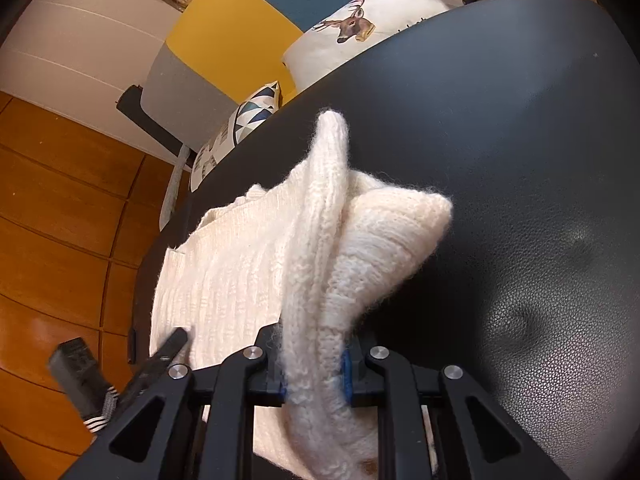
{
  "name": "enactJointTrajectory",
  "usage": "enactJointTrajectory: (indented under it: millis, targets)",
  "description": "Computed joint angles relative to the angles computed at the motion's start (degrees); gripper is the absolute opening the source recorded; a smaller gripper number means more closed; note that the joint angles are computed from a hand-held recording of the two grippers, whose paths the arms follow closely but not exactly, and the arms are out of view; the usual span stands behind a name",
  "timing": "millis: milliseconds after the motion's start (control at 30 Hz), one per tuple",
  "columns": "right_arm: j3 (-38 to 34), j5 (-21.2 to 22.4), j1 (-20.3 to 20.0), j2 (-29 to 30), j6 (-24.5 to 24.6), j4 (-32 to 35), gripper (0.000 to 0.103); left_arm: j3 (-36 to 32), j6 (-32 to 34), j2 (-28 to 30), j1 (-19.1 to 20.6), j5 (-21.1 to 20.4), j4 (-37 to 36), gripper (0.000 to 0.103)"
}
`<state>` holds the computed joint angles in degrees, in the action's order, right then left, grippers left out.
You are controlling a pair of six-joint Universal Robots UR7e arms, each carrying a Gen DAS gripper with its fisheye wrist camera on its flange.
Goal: Fold clothes
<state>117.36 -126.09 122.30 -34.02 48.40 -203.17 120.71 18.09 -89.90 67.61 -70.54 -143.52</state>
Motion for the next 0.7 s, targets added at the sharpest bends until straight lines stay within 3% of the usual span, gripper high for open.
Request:
enactJointTrajectory:
  millis: [133, 233, 367, 567, 700]
  targets:
    - [0.34, 0.61, -0.2, 0.36, 0.78, -1.42, 0.018, 0.19, -0.48, -0.34, -0.62, -0.56, 2.4, 0.0]
    - [0.18, 0.61, -0.12, 0.56, 0.9, -1.57, 0.018, 2.48, 0.66, -0.55, -1.09, 3.16, 2.22, 0.0]
    - [-0.22, 0.64, 0.03, 0.62, 1.47, -0.91, 0.018, 6.07, 6.9, -0.81, -0.73, 4.44, -3.63, 0.001]
    - [-0.86, 0.68, 0.94, 0.19, 2.46, -0.65, 0.018, 3.69, 5.25, -0.1, 2.89, -1.68, -2.04, 0.001]
    - [-2.24, 1.37, 1.94, -1.17, 4.97, 3.54, 0.018, 4.68, 6.5, -0.59, 3.28, -2.49, -3.86, 0.001]
